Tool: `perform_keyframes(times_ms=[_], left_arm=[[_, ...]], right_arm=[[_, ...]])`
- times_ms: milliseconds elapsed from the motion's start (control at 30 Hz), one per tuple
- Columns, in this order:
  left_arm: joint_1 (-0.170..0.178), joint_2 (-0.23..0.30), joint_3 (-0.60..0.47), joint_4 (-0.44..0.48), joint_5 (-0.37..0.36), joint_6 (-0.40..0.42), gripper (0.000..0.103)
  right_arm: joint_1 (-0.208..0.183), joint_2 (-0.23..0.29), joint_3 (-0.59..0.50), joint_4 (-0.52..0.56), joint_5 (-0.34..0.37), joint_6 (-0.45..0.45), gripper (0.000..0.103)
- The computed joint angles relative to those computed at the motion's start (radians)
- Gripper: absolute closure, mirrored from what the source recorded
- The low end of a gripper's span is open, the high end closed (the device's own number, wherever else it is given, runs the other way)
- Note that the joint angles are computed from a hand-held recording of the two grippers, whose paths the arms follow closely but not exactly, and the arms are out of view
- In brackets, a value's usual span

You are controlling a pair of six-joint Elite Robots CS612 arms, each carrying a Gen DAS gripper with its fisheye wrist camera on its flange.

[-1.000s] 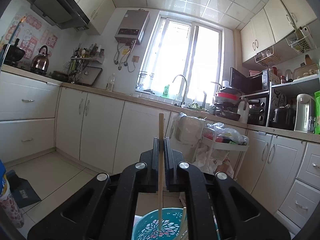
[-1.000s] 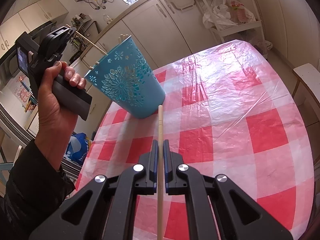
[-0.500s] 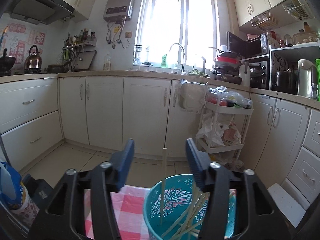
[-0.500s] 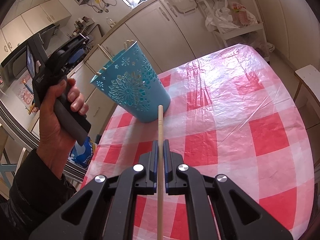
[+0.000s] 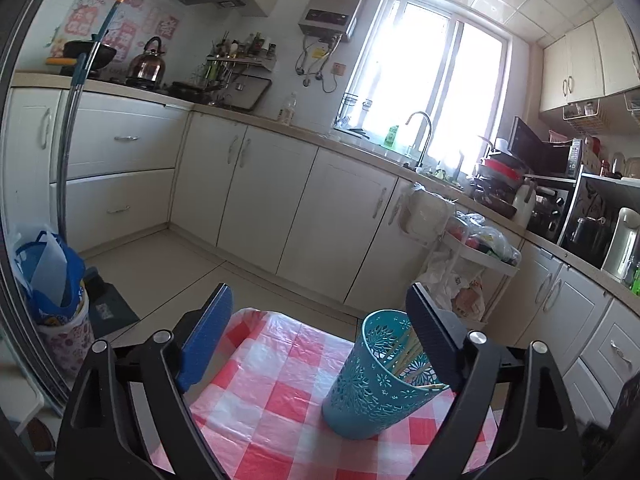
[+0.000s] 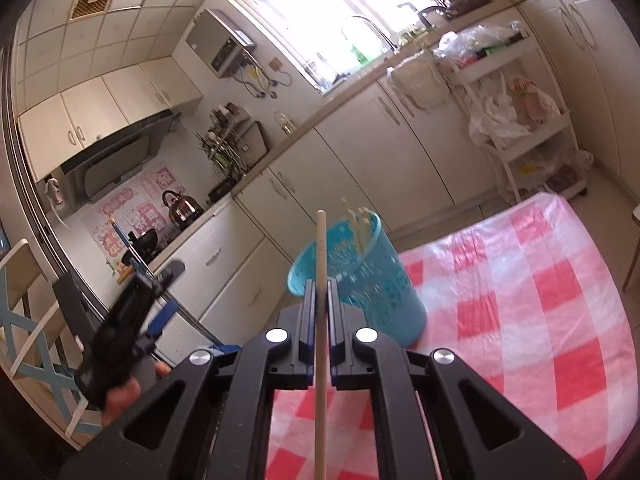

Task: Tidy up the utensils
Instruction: 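Carry the right gripper's stick over the teal cup and open the right gripper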

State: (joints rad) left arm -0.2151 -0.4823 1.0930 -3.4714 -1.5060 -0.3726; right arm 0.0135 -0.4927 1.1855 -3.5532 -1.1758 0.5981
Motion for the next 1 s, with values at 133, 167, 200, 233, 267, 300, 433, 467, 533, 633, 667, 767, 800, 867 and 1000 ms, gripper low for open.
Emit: perform_keyframes(times_ms=[133, 167, 200, 233, 267, 300, 433, 467, 533, 633, 667, 767, 800, 867, 1000], left_arm=[[0.011, 0.002, -0.011, 0.0, -0.021, -0.015, 0.019], [0.014, 0.005, -0.017, 0.002, -0.033, -0.024, 0.019], [0.018, 0.006, -0.021, 0.005, -0.044, -0.031, 0.019], [0.019, 0.01, -0.032, 0.014, -0.049, -0.035, 0.019], [0.022, 0.01, -0.035, 0.017, -0.056, -0.041, 0.019], [0.024, 0.011, -0.039, 0.018, -0.064, -0.047, 0.019], [0.035, 0.013, -0.044, 0.008, -0.081, -0.067, 0.019], [0.037, 0.013, -0.045, 0.005, -0.079, -0.072, 0.019], [0.042, 0.015, -0.049, 0.008, -0.081, -0.086, 0.019], [0.049, 0.017, -0.052, 0.02, -0.093, -0.107, 0.019], [0.05, 0.017, -0.054, 0.024, -0.096, -0.113, 0.019], [0.052, 0.019, -0.056, 0.024, -0.11, -0.127, 0.019], [0.053, 0.019, -0.056, 0.022, -0.112, -0.129, 0.019], [0.051, 0.017, -0.054, 0.019, -0.111, -0.127, 0.019], [0.05, 0.016, -0.05, 0.013, -0.117, -0.121, 0.019]], right_arm=[[0.012, 0.043, -0.149, -0.009, -0.051, 0.009, 0.097], [0.017, 0.058, -0.193, -0.004, -0.075, 0.001, 0.097], [0.021, 0.072, -0.235, 0.007, -0.092, -0.004, 0.097], [0.025, 0.092, -0.286, 0.026, -0.109, -0.008, 0.097], [0.029, 0.114, -0.34, 0.05, -0.128, -0.015, 0.097], [0.033, 0.136, -0.392, 0.078, -0.151, -0.023, 0.097], [0.048, 0.246, -0.616, 0.207, -0.238, -0.021, 0.097], [0.051, 0.273, -0.667, 0.245, -0.256, -0.022, 0.097], [0.058, 0.322, -0.762, 0.338, -0.291, -0.011, 0.097], [0.07, 0.353, -0.821, 0.416, -0.351, -0.026, 0.097], [0.075, 0.356, -0.826, 0.428, -0.375, -0.035, 0.097], [0.086, 0.358, -0.822, 0.431, -0.422, -0.061, 0.097], [0.089, 0.361, -0.83, 0.439, -0.436, -0.075, 0.097], [0.093, 0.367, -0.838, 0.445, -0.45, -0.098, 0.097], [0.094, 0.356, -0.812, 0.449, -0.445, -0.112, 0.096]])
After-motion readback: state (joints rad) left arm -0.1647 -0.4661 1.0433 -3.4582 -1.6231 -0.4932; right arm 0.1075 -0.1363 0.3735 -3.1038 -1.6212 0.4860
